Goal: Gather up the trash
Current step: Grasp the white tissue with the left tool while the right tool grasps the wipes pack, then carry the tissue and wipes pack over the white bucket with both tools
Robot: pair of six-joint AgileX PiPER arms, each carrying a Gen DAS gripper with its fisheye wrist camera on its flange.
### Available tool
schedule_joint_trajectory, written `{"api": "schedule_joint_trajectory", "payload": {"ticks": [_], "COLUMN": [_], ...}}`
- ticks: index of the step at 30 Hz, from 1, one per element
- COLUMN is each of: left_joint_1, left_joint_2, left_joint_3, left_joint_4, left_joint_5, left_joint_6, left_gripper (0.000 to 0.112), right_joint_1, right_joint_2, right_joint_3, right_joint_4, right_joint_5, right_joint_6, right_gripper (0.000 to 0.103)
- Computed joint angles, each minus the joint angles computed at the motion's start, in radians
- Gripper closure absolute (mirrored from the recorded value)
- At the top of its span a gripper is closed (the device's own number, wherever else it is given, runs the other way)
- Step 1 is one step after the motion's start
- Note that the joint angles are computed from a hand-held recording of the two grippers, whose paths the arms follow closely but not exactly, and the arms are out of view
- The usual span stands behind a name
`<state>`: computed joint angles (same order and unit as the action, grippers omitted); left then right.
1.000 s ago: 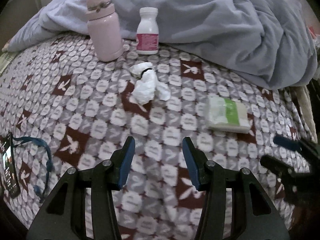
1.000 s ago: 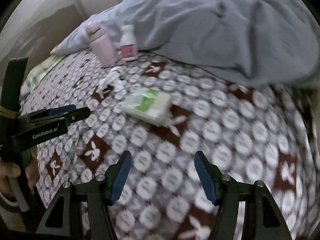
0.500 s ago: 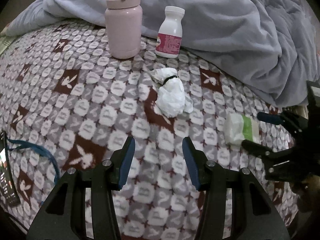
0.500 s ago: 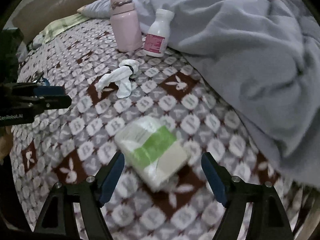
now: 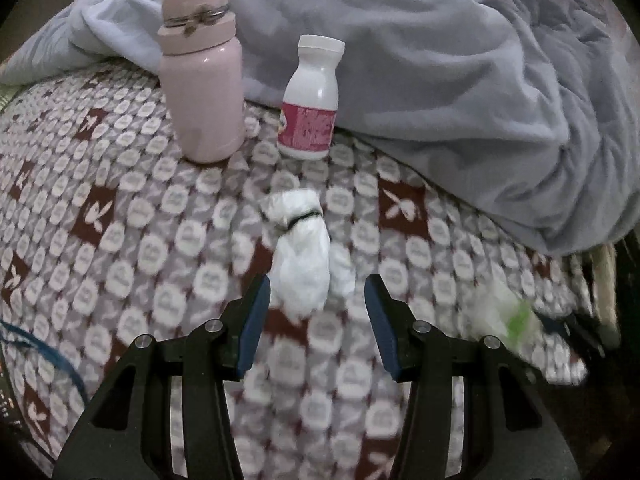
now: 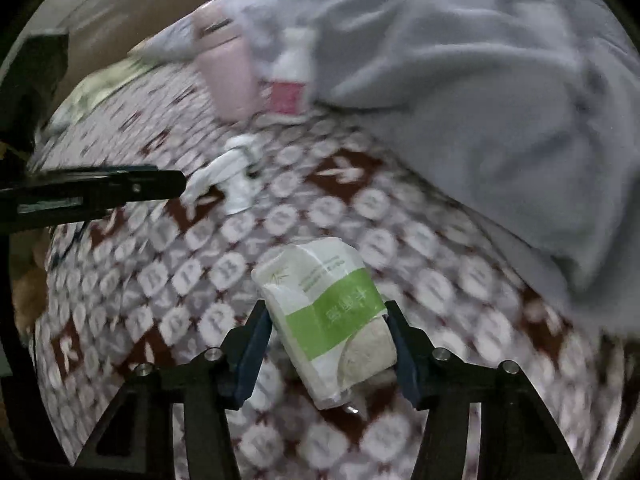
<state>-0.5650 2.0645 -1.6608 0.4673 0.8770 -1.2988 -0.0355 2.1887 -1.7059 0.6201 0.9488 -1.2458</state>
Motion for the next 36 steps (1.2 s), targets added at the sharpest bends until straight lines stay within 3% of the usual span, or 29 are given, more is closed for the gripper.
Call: {"api": "schedule_joint_trajectory", "payload": {"ticks": [4,7,10,12,14,15,19,26,36], "left_joint_1": [0.025,0.048,0.071,0.082,0.084,0.077,0.031,-0.115,-0.273], "left_joint_2": [0.099,0.151,0.175,0.154,0.129,0.109,0.047,-0.003,0.095], "left_joint_3": [-0.122,-0.171,-0.175,-0.117,-0.069,-0.039,0.028,0.020,-0.244], "left_joint_4": [0.010,-0.013,-0.044,-0.054,-0.061,-0.046,0.005,0.069,0.112], "left_joint_5": [0.083,0.092,0.050,-0.018,-0.067,-0.083,-0.091,0.001,0.206], "left_joint_6": [-0.012,0.003,0.041,0.028,0.018,-0.004,-0.062,-0.136,-0.113], "left_gripper": [0.065,0.065,0.067,0.095,0.096,0.097,0.098,0.099,0.098], "right_joint_1": [-0.020,-0.018,-0.033,-0.042,-0.054,-0.057,-0.099,-0.168,-0.324], "right_joint_2": [-0.014,-0.023,-0.024,-0.015,-0.015,-0.019,-0.062,-0.165,-0.236], "right_joint_3": [0.047,0.093,0.111,0.099,0.104,0.115,0.154,0.270,0.328], "right_joint_4": [-0.013,-0.019,0.019,0.037,0.063,0.070,0.125,0.173,0.215], "right_joint_5": [-0.025,-0.068,-0.070,-0.055,-0.051,-0.056,-0.015,0.003,0.067], "right_joint_6": [0.072,0.058,0.013,0.002,-0.021,-0.033,-0.091,-0.150,-0.204], "right_gripper": [0.049,0.042,0.041,0.041,0.042,0.048,0.058,0.058,0.059]}}
